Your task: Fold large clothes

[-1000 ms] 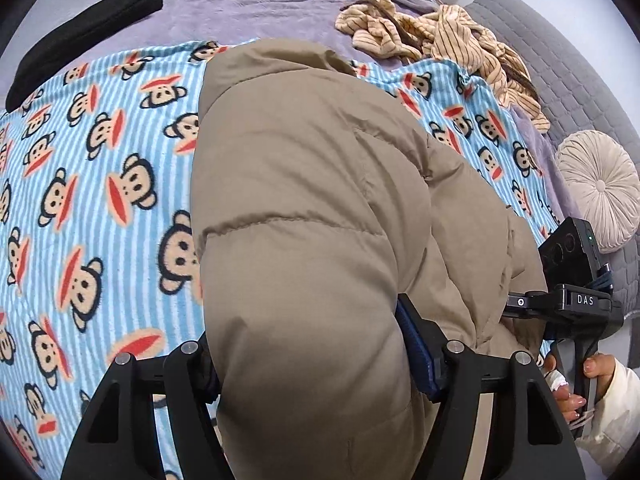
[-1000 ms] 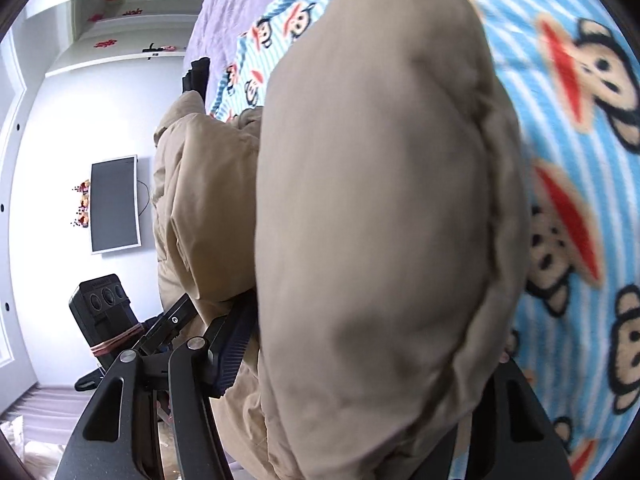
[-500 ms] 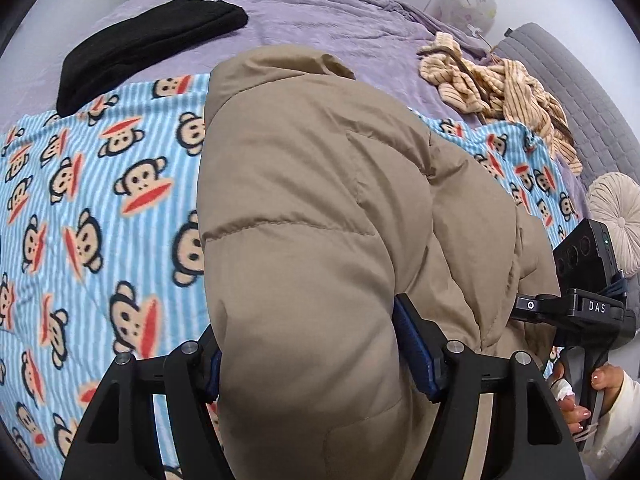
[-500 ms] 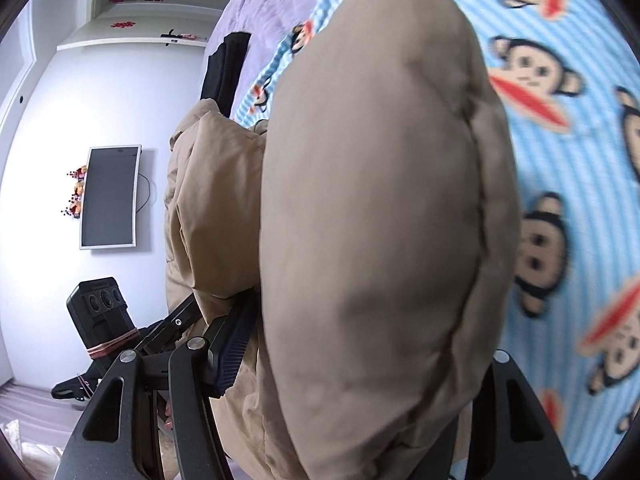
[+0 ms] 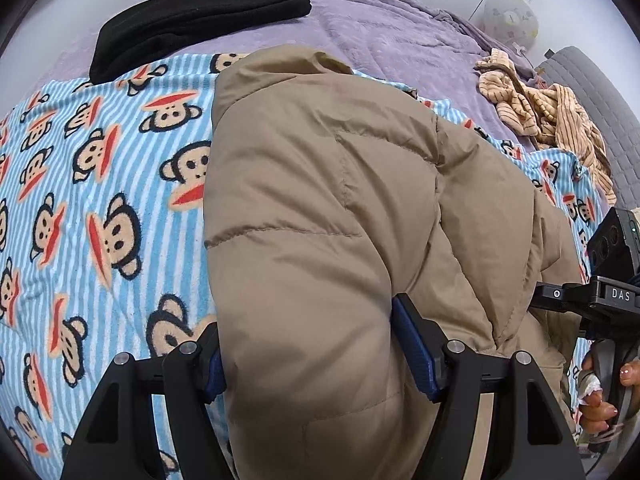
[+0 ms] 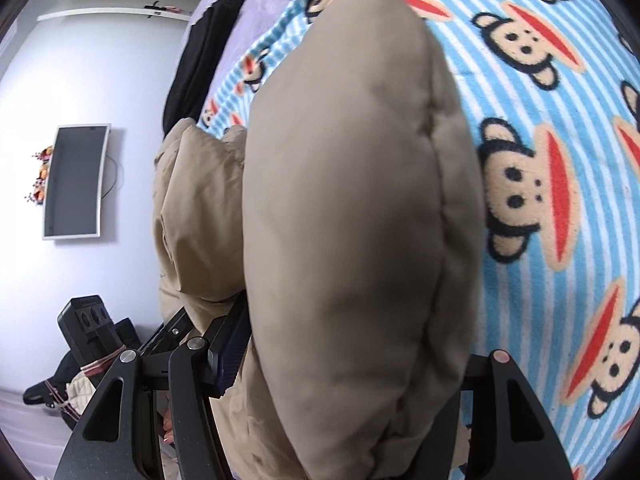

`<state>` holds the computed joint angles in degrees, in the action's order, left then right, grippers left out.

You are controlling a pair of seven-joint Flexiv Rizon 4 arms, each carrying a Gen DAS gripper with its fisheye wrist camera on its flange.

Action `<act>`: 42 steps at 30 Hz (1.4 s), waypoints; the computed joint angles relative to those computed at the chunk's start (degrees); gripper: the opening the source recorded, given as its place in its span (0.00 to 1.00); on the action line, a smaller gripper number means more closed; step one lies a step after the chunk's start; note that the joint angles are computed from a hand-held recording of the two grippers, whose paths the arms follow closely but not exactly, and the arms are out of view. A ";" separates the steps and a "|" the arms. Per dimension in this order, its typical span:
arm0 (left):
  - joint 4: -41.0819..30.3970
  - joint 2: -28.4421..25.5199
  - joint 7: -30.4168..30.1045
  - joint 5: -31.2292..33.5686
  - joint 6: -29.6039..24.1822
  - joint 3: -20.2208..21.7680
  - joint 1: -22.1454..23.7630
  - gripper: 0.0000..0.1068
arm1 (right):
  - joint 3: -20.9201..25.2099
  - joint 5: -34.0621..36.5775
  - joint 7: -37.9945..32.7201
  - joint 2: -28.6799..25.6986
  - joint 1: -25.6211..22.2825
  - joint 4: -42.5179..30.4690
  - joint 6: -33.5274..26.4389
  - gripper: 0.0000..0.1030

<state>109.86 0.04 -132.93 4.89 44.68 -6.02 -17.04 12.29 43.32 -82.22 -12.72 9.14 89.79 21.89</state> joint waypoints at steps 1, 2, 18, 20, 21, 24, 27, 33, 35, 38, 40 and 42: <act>0.14 0.01 0.15 -0.14 0.11 0.06 0.04 0.67 | -0.11 -1.37 1.07 0.40 0.38 -0.16 -0.12 0.63; 0.20 0.02 0.13 -0.27 0.12 0.08 0.07 0.67 | -0.29 -3.38 1.81 1.31 0.68 0.25 -0.06 0.63; -3.65 1.59 -1.89 5.27 -7.63 -0.54 -0.10 0.69 | 0.55 -19.18 1.58 11.37 9.55 3.79 7.75 0.24; -4.44 3.42 -3.46 10.41 -7.44 -0.88 0.09 0.69 | 1.02 -21.10 1.82 11.07 10.59 4.73 5.96 0.24; -5.01 4.00 -3.72 12.77 -6.93 -1.08 0.41 0.69 | 1.01 -20.65 1.64 11.72 10.42 6.23 5.43 0.24; -7.15 2.14 -1.31 13.54 -6.29 -1.32 1.44 0.69 | 0.98 -20.87 1.68 12.40 10.86 7.64 5.01 0.24; -9.60 -2.78 1.07 11.43 -6.94 -1.49 1.21 0.69 | 0.87 -21.86 1.60 12.32 11.30 8.15 4.59 0.24; -15.56 -9.41 -1.67 17.79 -10.91 -0.89 -3.96 0.73 | 1.35 -28.24 4.26 11.40 12.33 11.42 4.33 0.24; -16.20 -10.18 -1.21 17.41 -11.23 -0.17 -4.71 0.74 | 1.31 -28.50 4.93 11.40 12.19 13.21 5.00 0.24; -16.46 -9.87 0.31 16.05 -12.18 0.58 -5.25 0.74 | 0.96 -25.03 5.10 11.19 11.42 15.43 6.91 0.24; -15.90 -8.54 1.00 15.30 -13.18 0.86 -5.43 0.74 | 0.67 -22.66 5.96 10.88 10.93 15.75 7.14 0.24; -14.73 -6.53 1.20 14.78 -14.02 0.85 -5.54 0.74 | 0.67 -22.64 6.58 10.95 10.83 15.54 6.65 0.24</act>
<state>95.14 -6.50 -131.73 19.67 30.66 -5.16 -22.58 12.96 20.68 -75.64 -1.77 19.98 105.33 28.55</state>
